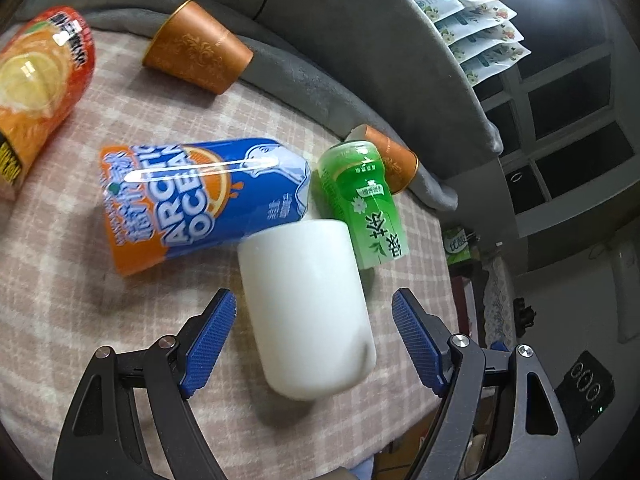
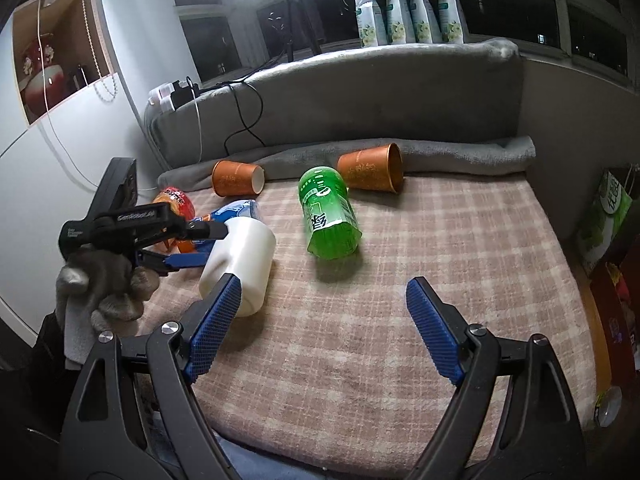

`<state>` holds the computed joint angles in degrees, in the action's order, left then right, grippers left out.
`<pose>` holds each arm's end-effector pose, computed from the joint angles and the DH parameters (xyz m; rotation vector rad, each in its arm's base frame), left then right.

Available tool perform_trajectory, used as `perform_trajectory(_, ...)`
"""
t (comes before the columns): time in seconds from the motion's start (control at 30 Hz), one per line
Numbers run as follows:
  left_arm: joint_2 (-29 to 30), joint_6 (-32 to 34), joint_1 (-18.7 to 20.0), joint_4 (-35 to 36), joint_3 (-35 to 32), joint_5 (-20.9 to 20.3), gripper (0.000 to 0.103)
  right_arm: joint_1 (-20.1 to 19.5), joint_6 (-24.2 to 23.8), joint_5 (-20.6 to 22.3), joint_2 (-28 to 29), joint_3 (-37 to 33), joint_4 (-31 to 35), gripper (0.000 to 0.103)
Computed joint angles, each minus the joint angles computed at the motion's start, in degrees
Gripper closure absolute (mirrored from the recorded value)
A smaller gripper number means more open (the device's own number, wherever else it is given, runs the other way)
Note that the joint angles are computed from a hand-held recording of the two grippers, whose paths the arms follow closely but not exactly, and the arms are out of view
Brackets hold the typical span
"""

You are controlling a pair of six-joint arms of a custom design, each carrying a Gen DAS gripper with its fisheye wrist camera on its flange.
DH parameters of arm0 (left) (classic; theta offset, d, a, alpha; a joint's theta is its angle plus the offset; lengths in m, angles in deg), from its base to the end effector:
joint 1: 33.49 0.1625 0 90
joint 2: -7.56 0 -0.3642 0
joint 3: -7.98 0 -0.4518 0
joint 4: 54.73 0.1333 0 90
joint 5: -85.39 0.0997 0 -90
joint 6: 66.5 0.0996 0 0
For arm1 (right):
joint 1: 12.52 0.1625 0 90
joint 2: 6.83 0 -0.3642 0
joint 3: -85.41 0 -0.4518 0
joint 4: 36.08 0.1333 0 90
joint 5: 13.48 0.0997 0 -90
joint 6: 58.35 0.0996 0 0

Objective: Flip cup upright

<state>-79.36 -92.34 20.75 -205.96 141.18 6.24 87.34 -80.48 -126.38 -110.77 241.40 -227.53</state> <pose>-0.1416 -0.4568 0.1309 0.2276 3.0650 -0.4958 0.1487 -0.3037 0.1757 0.4573 -2.4266 1.0712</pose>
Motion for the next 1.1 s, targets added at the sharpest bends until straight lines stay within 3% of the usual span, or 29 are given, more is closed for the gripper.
perform_trajectory(0.4,5.2,-0.1,1.6,0.5,-3.2,-0.3,0.024,-0.6,-0.7,-1.5,0.1,0.3,-1.3,0.016)
perform_trajectory(0.5,5.5,0.0,1.5,0.8,-3.3,-0.3,0.029,0.4,-1.3,-3.6,2.0,-0.1,-4.1,0.016)
perform_trajectory(0.77,5.5,0.0,0.8,0.7,-3.1,0.7,0.028,1.8,-2.1,-6.8,4.8,-0.7,-8.3,0.016)
perform_trajectory(1.1,4.9,1.9,-1.4,-0.9,-2.0,3.7,0.028,2.0,-2.3,-7.4,5.5,-0.8,-9.6,0.016)
